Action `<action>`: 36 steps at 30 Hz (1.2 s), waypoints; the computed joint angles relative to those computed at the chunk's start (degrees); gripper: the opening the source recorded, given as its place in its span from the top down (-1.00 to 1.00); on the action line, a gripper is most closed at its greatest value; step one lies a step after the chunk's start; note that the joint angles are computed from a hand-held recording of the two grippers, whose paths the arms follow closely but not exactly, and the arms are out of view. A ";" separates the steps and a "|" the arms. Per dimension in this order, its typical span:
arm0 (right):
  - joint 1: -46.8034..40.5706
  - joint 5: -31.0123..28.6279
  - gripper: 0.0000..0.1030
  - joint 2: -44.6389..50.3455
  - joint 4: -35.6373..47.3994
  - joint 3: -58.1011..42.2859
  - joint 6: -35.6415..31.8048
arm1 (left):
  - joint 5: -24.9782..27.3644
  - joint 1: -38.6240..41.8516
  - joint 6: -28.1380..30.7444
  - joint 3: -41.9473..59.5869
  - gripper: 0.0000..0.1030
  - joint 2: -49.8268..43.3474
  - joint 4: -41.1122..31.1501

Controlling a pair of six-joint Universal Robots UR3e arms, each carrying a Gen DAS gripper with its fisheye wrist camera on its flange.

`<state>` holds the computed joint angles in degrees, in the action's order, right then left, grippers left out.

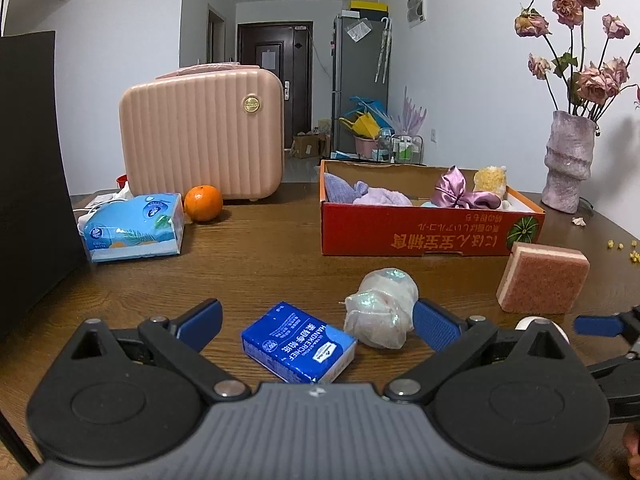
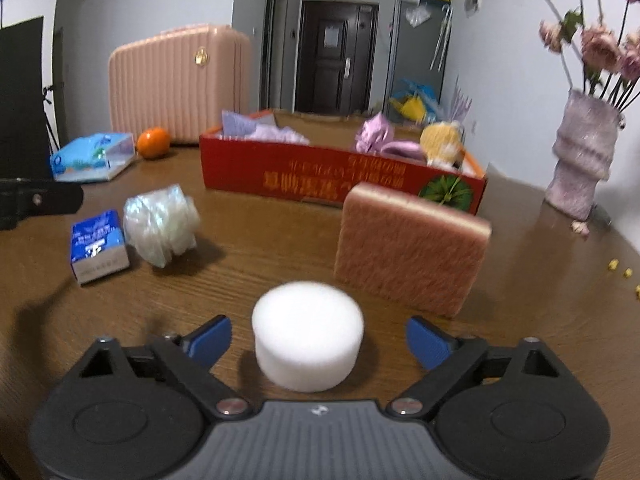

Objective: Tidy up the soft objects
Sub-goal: 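Grasp the white round foam puck with the right tool while the left tool approaches the tissue pack, then grasp the blue HANDKERCHIEF tissue pack with the left tool while the right tool holds the foam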

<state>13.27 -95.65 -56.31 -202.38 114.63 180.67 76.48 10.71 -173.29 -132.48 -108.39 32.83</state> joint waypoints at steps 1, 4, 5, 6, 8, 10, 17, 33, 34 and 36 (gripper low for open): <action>-0.04 0.18 -0.76 0.21 0.56 -0.42 -0.02 | -0.13 0.11 0.04 -0.14 -1.00 0.04 0.10; 0.04 0.91 -0.63 0.95 2.46 -2.22 -0.26 | -0.03 0.11 -0.08 -0.13 -1.00 -0.03 0.10; 0.04 0.94 -0.57 1.08 3.31 -2.85 -0.32 | 0.15 0.01 -0.16 0.07 -1.00 -0.08 -0.19; 0.05 0.92 -0.53 1.38 4.54 -3.82 -0.30 | 0.40 -0.13 -0.20 0.34 -1.00 -0.16 -0.56; -0.43 2.01 -0.43 1.65 5.70 -4.77 0.04 | 0.81 -0.37 -0.27 0.73 -1.00 -0.28 -1.10; -0.84 2.76 -0.27 1.73 5.96 -5.16 0.41 | 0.76 -0.33 -0.32 0.77 -1.00 -0.26 -1.13; -1.56 3.89 -0.08 1.41 4.83 -4.29 0.87 | 0.88 -0.40 -0.33 0.84 -1.00 -0.24 -1.28; -2.96 0.66 -0.06 0.14 -9.12 1.83 4.11 | 0.45 0.00 -0.62 1.58 -1.00 -0.89 -2.30; -3.02 0.39 -0.06 0.09 -9.98 2.18 4.12 | 0.56 -0.06 -0.58 1.88 -1.00 -1.04 -2.66; -2.83 -0.44 -0.06 0.20 -11.22 2.52 4.26 | 0.79 0.04 -0.19 2.26 -1.00 -1.42 -2.90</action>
<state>10.44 -96.09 -56.11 -213.60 117.15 184.92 77.28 10.75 -173.48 -130.22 -109.81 29.93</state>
